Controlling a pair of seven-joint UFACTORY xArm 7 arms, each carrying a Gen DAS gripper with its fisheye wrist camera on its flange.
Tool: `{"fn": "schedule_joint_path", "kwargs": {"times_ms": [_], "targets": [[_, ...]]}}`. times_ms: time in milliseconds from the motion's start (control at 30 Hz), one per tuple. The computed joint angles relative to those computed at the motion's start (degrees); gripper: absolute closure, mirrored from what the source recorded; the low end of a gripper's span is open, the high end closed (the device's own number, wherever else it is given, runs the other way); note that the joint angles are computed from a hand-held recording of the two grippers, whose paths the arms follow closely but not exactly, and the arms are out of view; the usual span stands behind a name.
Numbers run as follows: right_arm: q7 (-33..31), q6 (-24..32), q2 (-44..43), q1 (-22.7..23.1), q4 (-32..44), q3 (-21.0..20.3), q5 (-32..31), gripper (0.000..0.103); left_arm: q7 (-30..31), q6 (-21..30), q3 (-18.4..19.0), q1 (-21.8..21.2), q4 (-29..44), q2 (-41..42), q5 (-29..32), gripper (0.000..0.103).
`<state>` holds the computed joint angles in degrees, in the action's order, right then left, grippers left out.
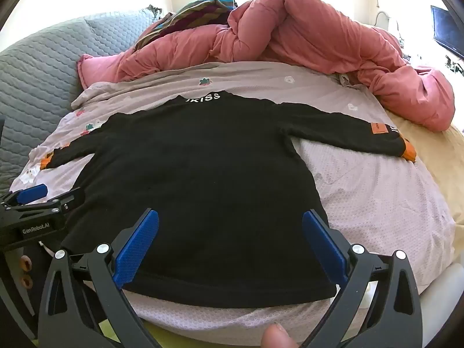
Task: Fold small clothes
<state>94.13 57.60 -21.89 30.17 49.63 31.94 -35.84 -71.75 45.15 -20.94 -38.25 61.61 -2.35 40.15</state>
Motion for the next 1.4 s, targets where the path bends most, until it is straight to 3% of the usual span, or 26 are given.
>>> {"fn": "schedule_joint_path", "kwargs": {"times_ms": [1400], "targets": [[0.2, 1.3, 1.7, 0.9, 1.8, -0.1, -1.3, 0.004, -1.0, 0.7, -0.6, 0.5, -0.6, -1.2, 1.3, 0.009]]}}
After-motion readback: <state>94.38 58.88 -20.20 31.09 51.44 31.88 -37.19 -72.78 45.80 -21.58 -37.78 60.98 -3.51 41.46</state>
